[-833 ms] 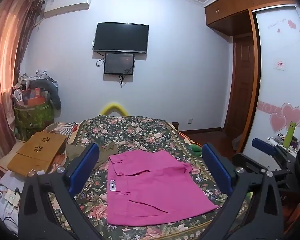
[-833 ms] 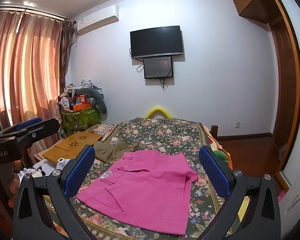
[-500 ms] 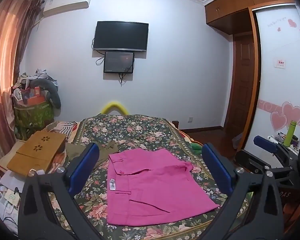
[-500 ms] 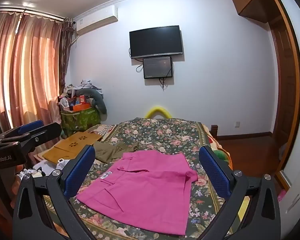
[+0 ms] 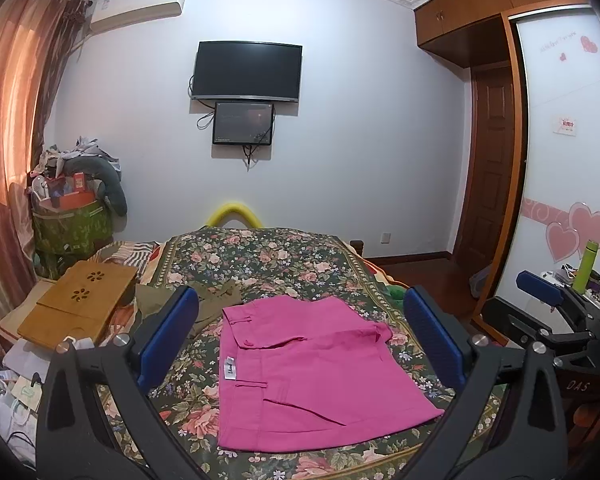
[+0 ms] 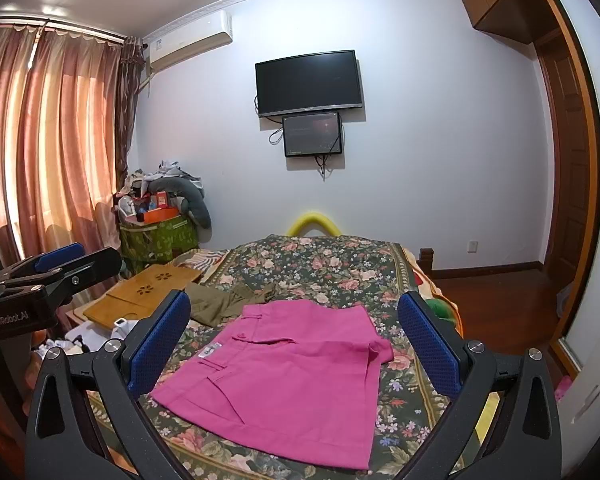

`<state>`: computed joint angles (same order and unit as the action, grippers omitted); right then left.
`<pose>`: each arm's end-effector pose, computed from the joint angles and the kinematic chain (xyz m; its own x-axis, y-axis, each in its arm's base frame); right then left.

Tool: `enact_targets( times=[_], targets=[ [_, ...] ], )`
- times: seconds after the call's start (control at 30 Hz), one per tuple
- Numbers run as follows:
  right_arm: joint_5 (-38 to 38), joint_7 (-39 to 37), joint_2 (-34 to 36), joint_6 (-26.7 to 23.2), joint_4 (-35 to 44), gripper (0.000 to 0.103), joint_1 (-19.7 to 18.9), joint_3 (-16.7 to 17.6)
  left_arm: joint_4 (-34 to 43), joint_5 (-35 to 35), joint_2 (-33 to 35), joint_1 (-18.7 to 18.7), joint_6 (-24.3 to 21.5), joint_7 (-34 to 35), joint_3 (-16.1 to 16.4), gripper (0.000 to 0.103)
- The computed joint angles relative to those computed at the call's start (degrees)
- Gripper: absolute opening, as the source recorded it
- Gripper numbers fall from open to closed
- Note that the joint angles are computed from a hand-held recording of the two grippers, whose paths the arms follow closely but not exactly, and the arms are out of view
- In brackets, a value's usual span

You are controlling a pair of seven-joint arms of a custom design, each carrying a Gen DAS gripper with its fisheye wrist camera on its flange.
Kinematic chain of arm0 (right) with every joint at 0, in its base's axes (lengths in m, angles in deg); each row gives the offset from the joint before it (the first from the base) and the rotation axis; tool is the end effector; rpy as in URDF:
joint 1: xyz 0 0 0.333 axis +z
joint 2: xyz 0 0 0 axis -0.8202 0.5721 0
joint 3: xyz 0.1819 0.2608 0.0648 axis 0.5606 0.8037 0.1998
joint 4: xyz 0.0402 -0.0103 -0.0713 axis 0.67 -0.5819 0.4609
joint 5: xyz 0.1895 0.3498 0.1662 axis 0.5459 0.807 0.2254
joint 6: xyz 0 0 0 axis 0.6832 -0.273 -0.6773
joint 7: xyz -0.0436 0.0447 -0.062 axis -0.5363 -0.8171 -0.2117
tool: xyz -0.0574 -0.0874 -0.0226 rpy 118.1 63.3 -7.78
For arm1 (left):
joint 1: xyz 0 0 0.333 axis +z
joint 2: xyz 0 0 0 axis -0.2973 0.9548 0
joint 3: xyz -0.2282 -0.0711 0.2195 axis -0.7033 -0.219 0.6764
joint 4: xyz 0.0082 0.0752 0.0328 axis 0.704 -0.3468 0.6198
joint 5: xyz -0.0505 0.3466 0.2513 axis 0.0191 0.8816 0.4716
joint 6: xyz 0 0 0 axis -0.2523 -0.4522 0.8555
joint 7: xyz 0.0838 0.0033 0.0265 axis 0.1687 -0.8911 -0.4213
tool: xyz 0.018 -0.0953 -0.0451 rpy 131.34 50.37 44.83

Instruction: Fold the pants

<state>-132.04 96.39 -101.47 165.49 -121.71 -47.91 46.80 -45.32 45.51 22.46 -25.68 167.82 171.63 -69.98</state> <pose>0.4302 0.2992 0.6879 0.1333 -0.9884 -0.0730 -0.2467 0.0382 -0.9683 0.4630 -0.1814 0.6914 -0.3010 -0.9509 0.0722 -0.2740 0.0137 -0.9616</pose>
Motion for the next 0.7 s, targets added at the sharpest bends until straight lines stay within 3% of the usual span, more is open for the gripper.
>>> enact_targets(
  times=[0.7],
  targets=[
    [-0.8, 0.7, 0.3, -0.9, 0.1, 0.103, 0.3, 0.3, -0.2, 1.7, 0.5, 2.0, 0.7, -1.3, -1.8, 0.103]
  ],
)
